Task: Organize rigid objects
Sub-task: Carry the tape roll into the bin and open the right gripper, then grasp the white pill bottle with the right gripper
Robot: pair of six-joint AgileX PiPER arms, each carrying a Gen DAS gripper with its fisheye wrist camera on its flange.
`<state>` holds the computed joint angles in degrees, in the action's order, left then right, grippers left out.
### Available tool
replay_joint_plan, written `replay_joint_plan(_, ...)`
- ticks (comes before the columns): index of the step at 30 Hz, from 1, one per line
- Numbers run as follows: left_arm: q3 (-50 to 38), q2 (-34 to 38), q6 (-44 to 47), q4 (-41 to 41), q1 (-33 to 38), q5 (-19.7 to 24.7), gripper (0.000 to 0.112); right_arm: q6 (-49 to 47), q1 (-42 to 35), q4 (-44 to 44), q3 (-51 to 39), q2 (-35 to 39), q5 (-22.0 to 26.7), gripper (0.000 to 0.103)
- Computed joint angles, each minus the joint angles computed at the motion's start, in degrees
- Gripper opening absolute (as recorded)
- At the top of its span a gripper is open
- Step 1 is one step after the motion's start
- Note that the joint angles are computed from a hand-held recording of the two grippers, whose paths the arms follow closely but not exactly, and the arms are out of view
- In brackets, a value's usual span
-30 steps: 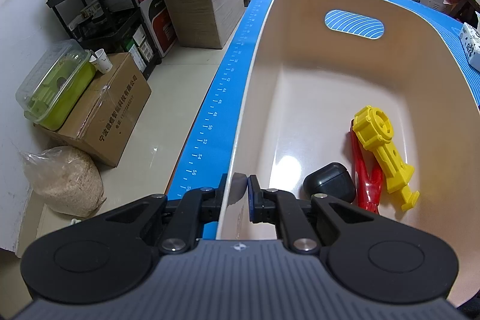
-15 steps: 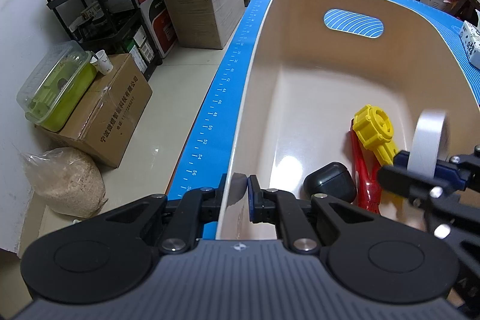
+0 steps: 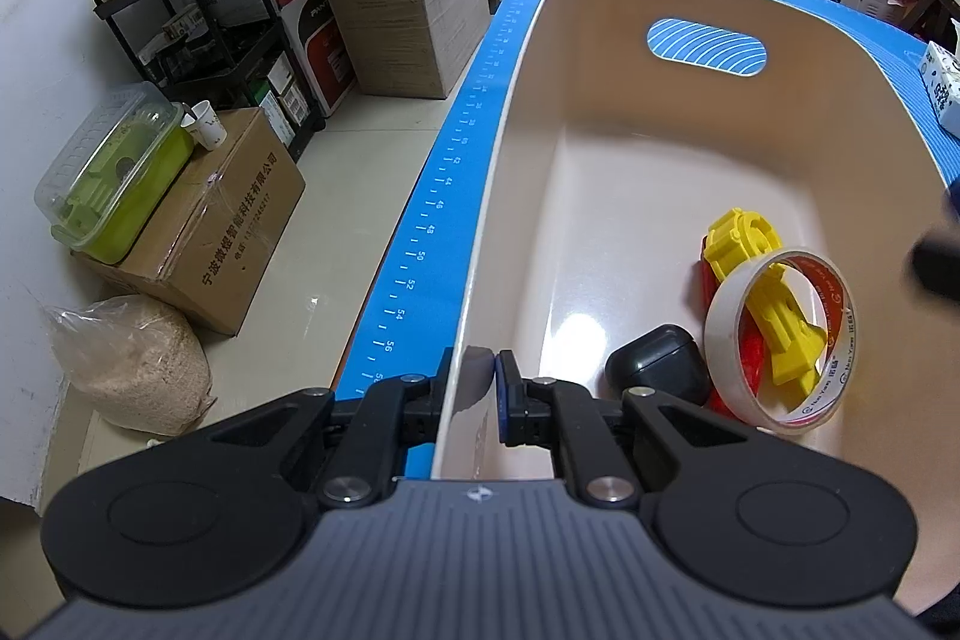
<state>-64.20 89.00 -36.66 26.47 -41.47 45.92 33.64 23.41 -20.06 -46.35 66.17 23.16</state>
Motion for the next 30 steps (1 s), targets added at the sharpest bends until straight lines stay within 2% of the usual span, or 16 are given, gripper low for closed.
replay_joint_plan(6,0.1,0.0,-0.2,0.2,-0.1,-0.1,0.013,19.9,-7.1,-19.1,5.2,-3.4,-2.8,0.071)
replay_joint_plan(10,0.1,0.0,-0.3,0.3,-0.2,0.0,0.013,26.5,-14.6,-24.0,8.7,-2.9,-4.6,0.071)
replay_joint_plan(13,0.1,0.1,-0.5,0.4,-0.2,0.1,0.013,26.6,-19.4,-24.5,10.5,-1.2,-6.0,0.071)
replay_joint_plan(18,-0.1,0.2,-0.9,0.7,-0.4,0.4,0.014,36.9,-22.6,-35.4,12.5,4.4,-7.2,0.071)
replay_joint_plan(28,-0.1,0.2,-0.8,0.7,-0.4,0.3,0.014,37.2,-25.4,-36.5,13.4,10.8,-7.9,0.071)
replay_joint_plan(30,-0.1,0.2,-0.8,0.7,-0.4,0.3,0.014,34.4,-25.5,-33.8,13.2,11.6,-7.8,0.069)
